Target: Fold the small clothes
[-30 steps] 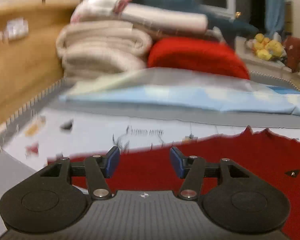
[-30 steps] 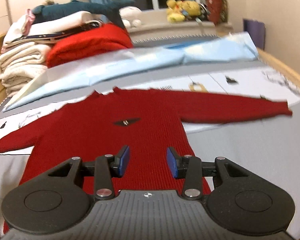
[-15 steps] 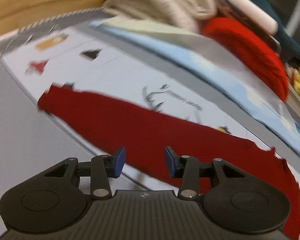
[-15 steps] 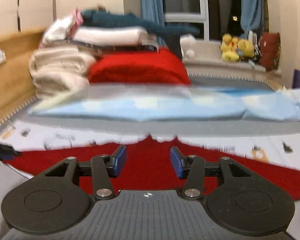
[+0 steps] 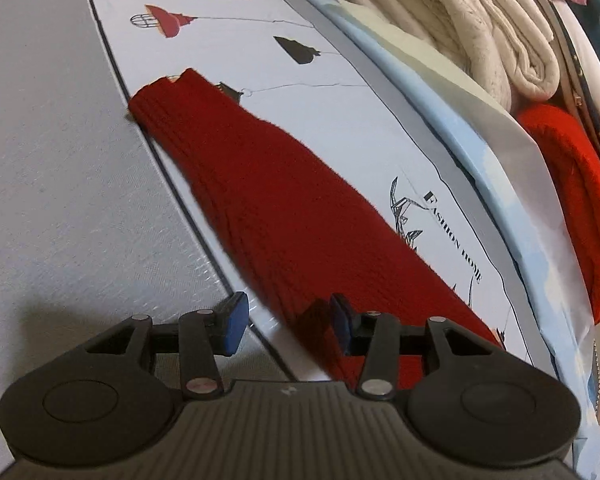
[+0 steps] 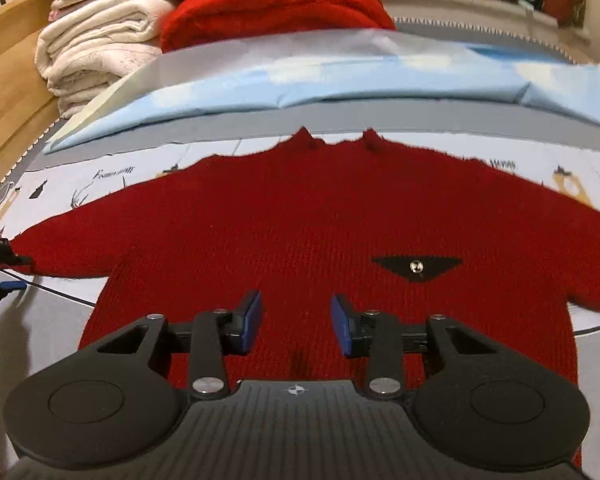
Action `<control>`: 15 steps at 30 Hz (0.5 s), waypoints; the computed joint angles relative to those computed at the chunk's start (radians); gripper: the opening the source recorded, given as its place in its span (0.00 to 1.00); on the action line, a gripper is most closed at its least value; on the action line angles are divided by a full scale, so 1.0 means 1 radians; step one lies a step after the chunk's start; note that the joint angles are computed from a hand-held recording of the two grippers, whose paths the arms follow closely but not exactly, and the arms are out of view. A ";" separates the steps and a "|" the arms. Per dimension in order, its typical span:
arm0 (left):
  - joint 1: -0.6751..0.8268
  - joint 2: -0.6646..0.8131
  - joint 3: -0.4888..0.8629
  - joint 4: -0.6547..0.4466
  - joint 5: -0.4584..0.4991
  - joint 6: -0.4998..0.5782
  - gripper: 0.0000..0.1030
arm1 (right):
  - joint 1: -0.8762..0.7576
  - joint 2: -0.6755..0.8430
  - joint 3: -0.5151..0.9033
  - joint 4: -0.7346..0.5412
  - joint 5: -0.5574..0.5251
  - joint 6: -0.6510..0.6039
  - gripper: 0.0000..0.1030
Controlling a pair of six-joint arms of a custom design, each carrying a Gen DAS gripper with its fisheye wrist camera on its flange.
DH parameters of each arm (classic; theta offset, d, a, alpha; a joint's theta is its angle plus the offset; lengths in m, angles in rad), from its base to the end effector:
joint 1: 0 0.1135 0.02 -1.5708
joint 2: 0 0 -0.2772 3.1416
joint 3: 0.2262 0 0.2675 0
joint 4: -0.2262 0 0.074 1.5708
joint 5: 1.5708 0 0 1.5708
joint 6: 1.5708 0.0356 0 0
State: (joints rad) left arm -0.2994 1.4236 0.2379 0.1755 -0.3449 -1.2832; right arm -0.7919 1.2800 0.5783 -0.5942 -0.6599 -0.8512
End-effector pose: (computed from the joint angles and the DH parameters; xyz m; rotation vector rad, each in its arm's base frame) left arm 0.1851 -0.0445 0.0776 -1.2923 2.1461 -0.2060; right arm 0.1603 -0.1313 0.1583 -0.1893 2.4546 0.3245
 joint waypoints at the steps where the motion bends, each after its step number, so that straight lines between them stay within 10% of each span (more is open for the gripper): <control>1: -0.007 0.009 0.014 -0.016 -0.010 0.000 0.44 | 0.009 0.012 0.000 0.011 0.013 0.003 0.38; 5: -0.078 0.054 0.113 -0.161 -0.091 -0.009 0.13 | 0.037 0.064 0.003 0.045 0.050 0.020 0.38; 15: -0.377 0.068 0.411 -0.428 -0.413 0.034 0.07 | 0.052 0.100 0.012 0.039 0.078 0.004 0.38</control>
